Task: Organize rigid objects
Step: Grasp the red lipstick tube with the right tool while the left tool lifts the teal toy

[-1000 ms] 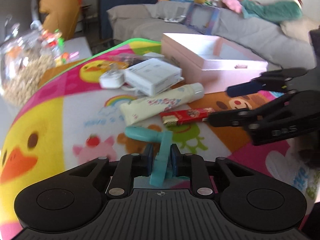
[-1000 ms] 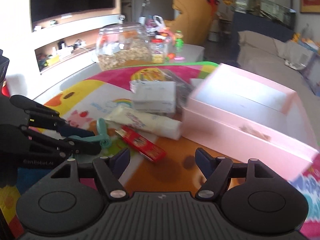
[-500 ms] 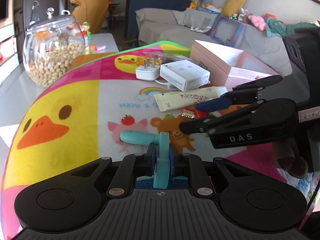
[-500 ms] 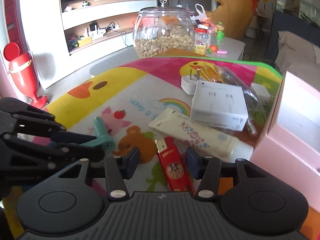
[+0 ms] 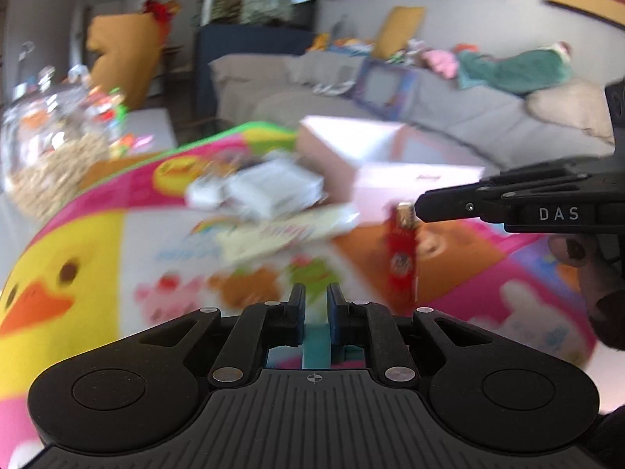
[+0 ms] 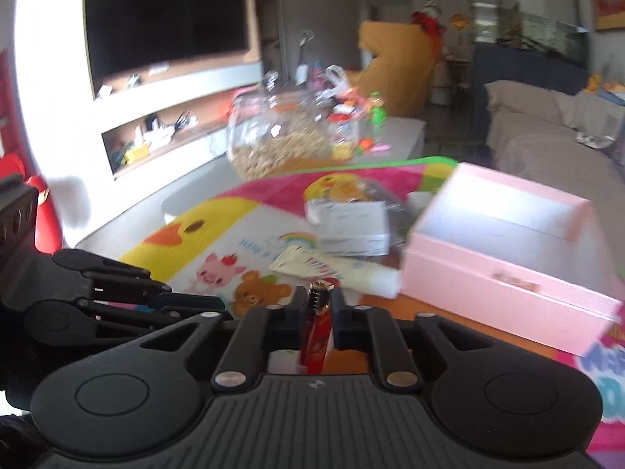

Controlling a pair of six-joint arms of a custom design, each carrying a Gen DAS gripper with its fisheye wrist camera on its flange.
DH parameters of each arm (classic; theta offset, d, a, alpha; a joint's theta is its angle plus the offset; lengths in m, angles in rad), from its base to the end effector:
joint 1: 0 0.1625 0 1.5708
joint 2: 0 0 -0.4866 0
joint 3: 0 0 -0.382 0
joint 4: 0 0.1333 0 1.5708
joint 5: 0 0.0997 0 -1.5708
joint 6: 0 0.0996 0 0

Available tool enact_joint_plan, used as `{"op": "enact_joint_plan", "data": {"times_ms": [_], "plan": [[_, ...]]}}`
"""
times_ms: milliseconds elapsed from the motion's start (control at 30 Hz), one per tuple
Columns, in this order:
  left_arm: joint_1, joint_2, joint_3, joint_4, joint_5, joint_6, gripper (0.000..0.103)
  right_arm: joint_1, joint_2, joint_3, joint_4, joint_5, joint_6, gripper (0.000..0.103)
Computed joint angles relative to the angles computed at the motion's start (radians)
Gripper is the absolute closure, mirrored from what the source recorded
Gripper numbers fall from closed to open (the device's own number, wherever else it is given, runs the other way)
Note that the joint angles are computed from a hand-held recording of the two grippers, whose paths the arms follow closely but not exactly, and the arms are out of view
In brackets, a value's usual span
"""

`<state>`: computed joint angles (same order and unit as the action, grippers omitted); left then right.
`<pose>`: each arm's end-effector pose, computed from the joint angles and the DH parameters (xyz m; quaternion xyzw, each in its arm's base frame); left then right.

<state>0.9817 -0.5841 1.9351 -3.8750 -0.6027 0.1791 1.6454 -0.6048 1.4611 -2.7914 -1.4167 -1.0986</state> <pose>-0.1504 -0.6127 0.1066 0.0968 0.8092 -0.4817 0.3222 0.2062 -0.7656 0.0942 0.5544 -0.8089 0.1945 0.0225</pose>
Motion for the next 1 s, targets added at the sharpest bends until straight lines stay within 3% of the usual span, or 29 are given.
{"op": "enact_joint_plan", "data": {"times_ms": [133,233,467,533,600,667,767,1000], "plan": [[-0.006,0.004,-0.092,0.02,-0.046,0.114,0.091,-0.023,-0.031,0.013,-0.116,0.035,0.058,0.096],[-0.008,0.001,-0.13,0.046,-0.042,0.116,0.091,-0.039,-0.037,0.008,-0.153,0.031,0.092,0.096],[-0.004,-0.019,-0.101,0.143,0.001,-0.019,0.091,-0.031,0.014,-0.057,-0.039,-0.128,0.134,0.087],[0.004,-0.04,-0.078,0.251,-0.016,-0.105,0.091,-0.023,0.038,-0.084,-0.006,-0.153,0.162,0.08],[0.012,-0.051,-0.067,0.346,-0.048,-0.144,0.091,-0.013,0.064,-0.103,-0.002,-0.181,0.192,0.064],[0.016,-0.047,-0.073,0.429,-0.056,-0.142,0.088,-0.004,0.092,-0.117,-0.035,-0.209,0.203,0.058],[0.014,-0.021,-0.084,0.402,-0.043,-0.044,0.087,0.003,0.125,-0.134,-0.057,-0.244,0.218,0.058],[0.02,-0.051,-0.09,0.513,-0.085,-0.063,0.087,-0.005,0.114,-0.068,-0.182,-0.262,0.077,0.059]]}}
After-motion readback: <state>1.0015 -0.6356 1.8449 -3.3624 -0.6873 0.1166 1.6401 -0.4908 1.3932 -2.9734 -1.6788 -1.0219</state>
